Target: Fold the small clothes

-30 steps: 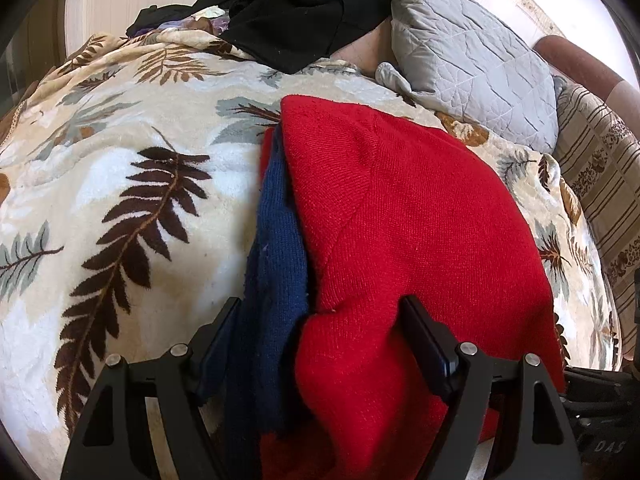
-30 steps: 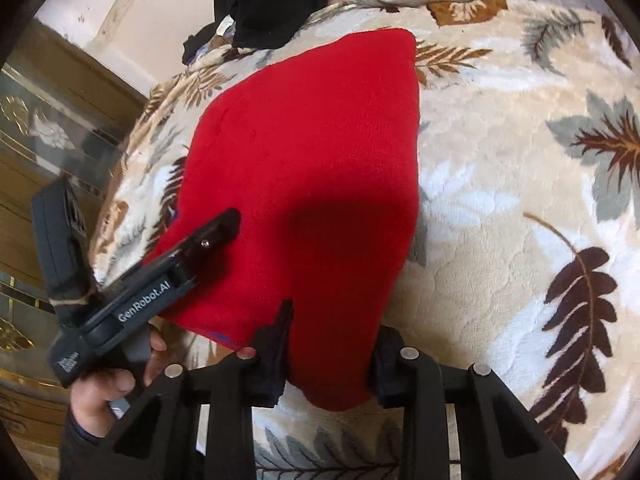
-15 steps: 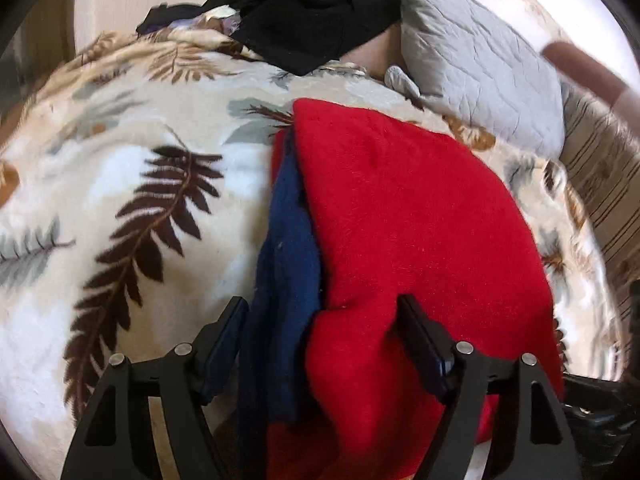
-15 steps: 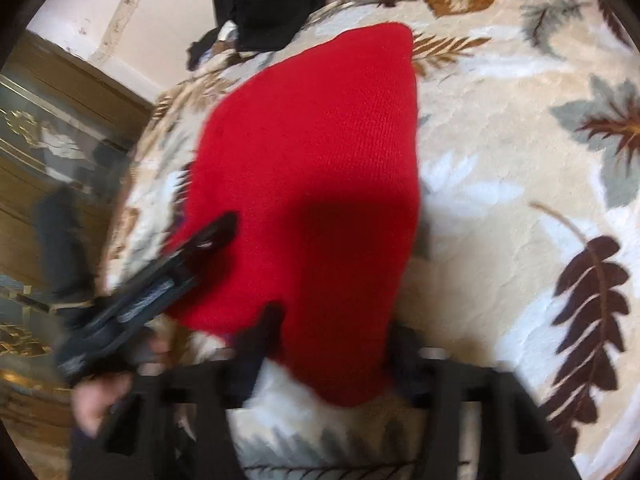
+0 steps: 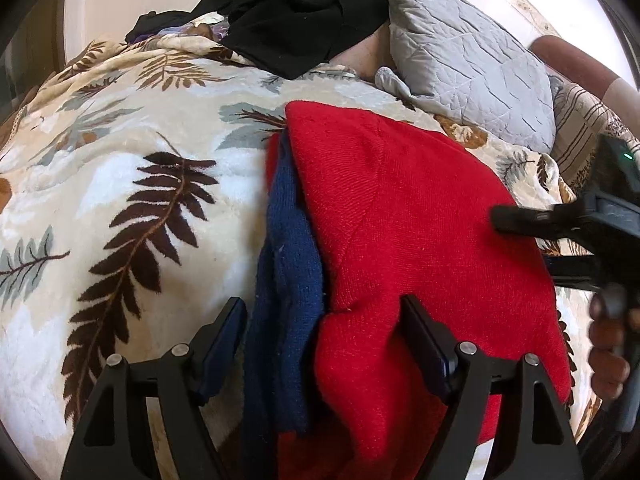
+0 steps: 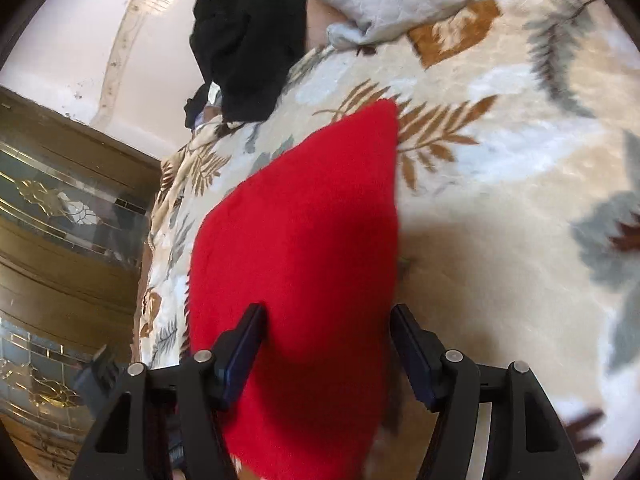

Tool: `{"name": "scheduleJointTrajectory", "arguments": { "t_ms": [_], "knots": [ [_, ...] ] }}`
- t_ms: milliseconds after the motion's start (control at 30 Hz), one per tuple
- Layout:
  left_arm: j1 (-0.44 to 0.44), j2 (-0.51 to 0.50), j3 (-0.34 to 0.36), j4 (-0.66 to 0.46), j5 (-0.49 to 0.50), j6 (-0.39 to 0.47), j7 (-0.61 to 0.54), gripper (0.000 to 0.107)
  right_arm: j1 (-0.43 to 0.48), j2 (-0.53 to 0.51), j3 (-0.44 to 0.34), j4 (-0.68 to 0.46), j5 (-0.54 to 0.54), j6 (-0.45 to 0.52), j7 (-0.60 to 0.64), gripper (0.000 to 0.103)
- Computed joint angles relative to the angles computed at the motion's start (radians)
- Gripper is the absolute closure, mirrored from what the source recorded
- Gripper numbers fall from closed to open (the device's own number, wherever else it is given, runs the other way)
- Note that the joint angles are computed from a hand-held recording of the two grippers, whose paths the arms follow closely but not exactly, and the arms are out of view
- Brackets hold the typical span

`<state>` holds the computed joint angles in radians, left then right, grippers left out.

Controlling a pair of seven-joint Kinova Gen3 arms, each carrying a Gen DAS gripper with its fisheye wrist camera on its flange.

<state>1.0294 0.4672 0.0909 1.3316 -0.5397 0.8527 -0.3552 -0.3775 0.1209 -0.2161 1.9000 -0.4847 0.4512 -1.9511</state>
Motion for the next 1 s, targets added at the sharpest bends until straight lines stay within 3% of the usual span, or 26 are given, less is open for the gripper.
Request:
{"name": "scheduleJointTrajectory", "arguments": {
  "t_ms": [100, 233, 333, 400, 500, 567, 633, 700, 800, 867, 900, 1000],
  "knots": [
    [0.001, 0.001, -0.003, 0.004, -0.005, -0.007, -0.001, 0.026, -0.139, -0.012, 0.114, -0.029, 0.122, 0.039, -0.109, 0.053],
    [0.004, 0.004, -0.004, -0.005, -0.005, 0.005, 0.001, 0.025, -0.285, -0.034, 0.214, -0.039, 0.283, 0.071, -0.271, 0.049],
    [-0.003, 0.01, 0.003, -0.024, 0.01, 0.026, -0.008, 0.025, -0.241, -0.075, 0.133, -0.002, 0.351, 0.055, -0.391, 0.033],
    [-0.008, 0.012, 0.006, -0.035, 0.023, 0.037, -0.017, 0.025, -0.19, -0.103, 0.055, 0.021, 0.38, 0.043, -0.422, 0.033],
    [-0.007, 0.002, 0.001, -0.026, 0.032, 0.031, 0.003, 0.024, -0.212, -0.203, 0.047, 0.112, 0.306, 0.002, -0.398, 0.033],
    [-0.009, -0.004, 0.006, -0.031, 0.048, 0.046, 0.014, 0.024, -0.175, -0.239, 0.031, 0.138, 0.238, 0.019, -0.369, 0.028],
    [-0.004, -0.017, 0.005, -0.032, 0.055, 0.06, 0.045, 0.025, -0.085, -0.254, 0.003, 0.126, 0.196, 0.076, -0.395, 0.026],
    [0.002, -0.045, 0.0, 0.0, 0.044, 0.039, 0.087, 0.025, -0.052, -0.327, -0.031, 0.082, 0.202, 0.074, -0.378, 0.027],
    [0.008, -0.082, -0.001, 0.05, 0.008, 0.025, 0.149, 0.025, -0.043, -0.443, -0.169, -0.012, 0.31, -0.005, -0.274, 0.028],
    [0.003, -0.097, 0.008, 0.068, -0.009, 0.034, 0.175, 0.025, 0.024, -0.485, -0.244, -0.031, 0.361, -0.002, -0.262, 0.024],
    [0.003, -0.109, 0.01, 0.084, -0.021, 0.032, 0.197, 0.025, 0.04, -0.481, -0.255, -0.019, 0.362, 0.01, -0.28, 0.018],
    [-0.006, -0.139, 0.027, 0.125, -0.055, 0.019, 0.243, 0.025, -0.008, -0.456, -0.208, 0.076, 0.34, 0.0, -0.372, 0.018]
  ]
}}
